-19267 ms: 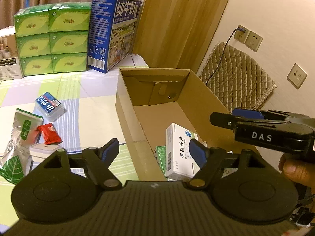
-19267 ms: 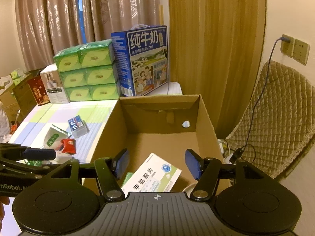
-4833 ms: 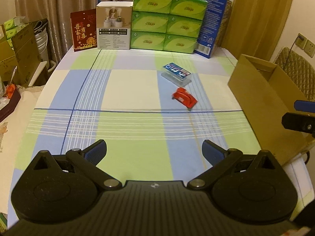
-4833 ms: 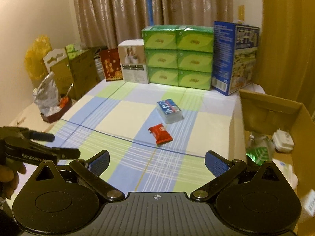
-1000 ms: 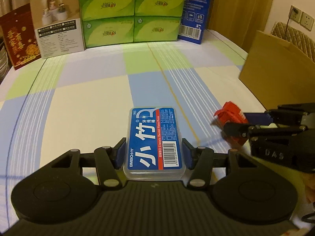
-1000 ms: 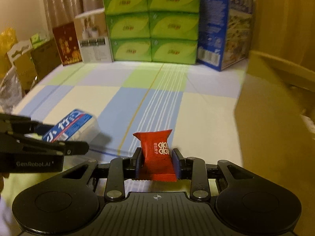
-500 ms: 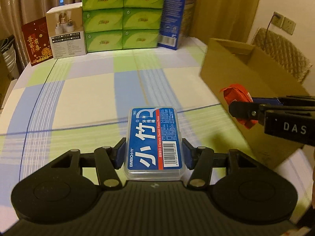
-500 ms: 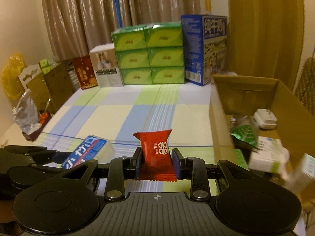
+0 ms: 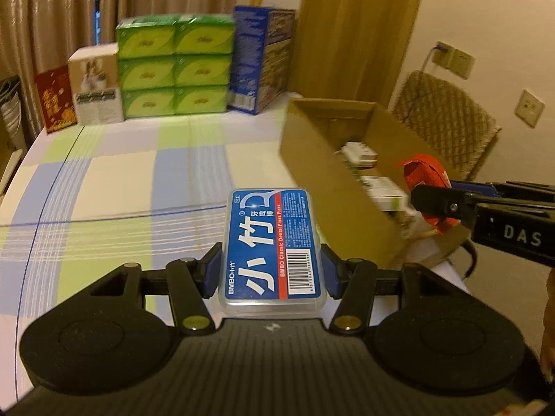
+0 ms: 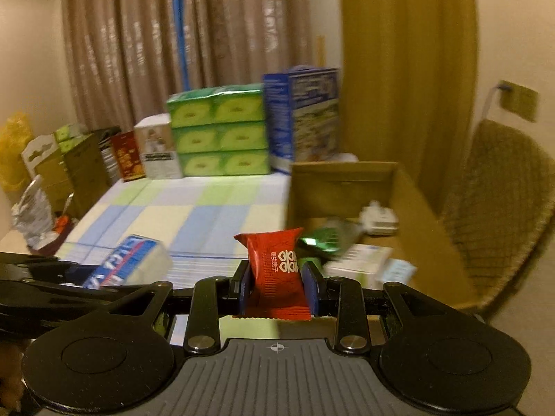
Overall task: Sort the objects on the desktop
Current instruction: 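Lift the floss box and candy packet and carry both over the cardboard box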
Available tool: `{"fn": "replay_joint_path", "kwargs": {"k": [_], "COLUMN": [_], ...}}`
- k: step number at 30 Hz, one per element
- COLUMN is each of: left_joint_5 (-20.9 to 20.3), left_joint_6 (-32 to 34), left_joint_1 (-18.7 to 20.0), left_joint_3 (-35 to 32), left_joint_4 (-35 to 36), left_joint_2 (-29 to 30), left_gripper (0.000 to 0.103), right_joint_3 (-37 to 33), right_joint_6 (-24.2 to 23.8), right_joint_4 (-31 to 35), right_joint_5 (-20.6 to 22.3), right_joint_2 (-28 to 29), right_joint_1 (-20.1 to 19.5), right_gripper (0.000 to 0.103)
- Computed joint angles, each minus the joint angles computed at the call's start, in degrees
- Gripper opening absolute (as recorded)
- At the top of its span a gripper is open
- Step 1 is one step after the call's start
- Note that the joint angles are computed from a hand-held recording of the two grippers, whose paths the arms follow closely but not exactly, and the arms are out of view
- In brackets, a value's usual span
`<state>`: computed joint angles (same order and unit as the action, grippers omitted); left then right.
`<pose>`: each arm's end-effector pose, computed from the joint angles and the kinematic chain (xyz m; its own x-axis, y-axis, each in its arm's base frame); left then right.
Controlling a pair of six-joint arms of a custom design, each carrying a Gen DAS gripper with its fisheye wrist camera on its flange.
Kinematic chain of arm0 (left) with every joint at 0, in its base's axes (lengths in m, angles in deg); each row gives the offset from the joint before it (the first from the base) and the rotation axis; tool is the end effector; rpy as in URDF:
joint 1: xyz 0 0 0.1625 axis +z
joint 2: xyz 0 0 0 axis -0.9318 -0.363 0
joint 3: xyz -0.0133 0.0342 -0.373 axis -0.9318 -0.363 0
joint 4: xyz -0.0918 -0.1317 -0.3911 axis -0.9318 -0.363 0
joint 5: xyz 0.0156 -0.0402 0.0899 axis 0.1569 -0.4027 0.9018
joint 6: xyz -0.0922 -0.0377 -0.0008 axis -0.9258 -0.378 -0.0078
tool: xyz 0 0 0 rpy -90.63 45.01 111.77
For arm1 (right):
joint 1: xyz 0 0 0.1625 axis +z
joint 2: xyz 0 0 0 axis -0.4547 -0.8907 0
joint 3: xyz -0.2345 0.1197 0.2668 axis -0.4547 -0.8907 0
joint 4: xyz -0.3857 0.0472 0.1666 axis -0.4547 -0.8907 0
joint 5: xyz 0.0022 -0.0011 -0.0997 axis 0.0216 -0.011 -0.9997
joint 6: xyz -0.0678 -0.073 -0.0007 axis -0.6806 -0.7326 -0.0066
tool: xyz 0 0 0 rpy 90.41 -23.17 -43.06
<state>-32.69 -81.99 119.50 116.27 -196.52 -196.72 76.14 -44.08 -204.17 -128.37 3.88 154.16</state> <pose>-0.0462 -0.4018 0.3658 -0.7878 -0.1516 -0.5970 0.3849 0.6356 -0.6693 0.4632 -0.4544 0.0568 -0.6055 -0.6169 0.5028 -0.7959 0.4723 -0.3789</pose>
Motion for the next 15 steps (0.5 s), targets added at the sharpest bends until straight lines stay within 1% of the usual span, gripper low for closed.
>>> {"fn": "replay_joint_path", "kwargs": {"k": [3,6,12,15], "left_joint_5": [0.4,0.5,-2.0,-3.6], "left_joint_6": [-1.9,-3.3,-2.5,-1.0], "left_joint_1": [-2.6,-4.2,-4.9,-4.5], "left_joint_3": [0.0,-0.4,-2.2,-3.7], "left_joint_4": [1.1,1.8,-1.3,-4.0], "left_joint_2": [0.9,2.6,8.1,11.4], "left_gripper": [0.051,0.051,0.051,0.051], "right_joint_3": [1.8,3.3,3.4,2.9], "right_joint_6": [0.0,0.0,-0.4,-1.0], "right_joint_4": [-1.4,-2.4,-3.4,-3.4], "right_joint_5": [-1.1,-1.7,-2.3,-2.1], "right_joint_2": [-2.2,-4.1,-6.0,-6.4], "right_joint_1": [-1.0,-2.1,-4.0,-4.8], "right_gripper": [0.029,0.029,0.029,0.029]}}
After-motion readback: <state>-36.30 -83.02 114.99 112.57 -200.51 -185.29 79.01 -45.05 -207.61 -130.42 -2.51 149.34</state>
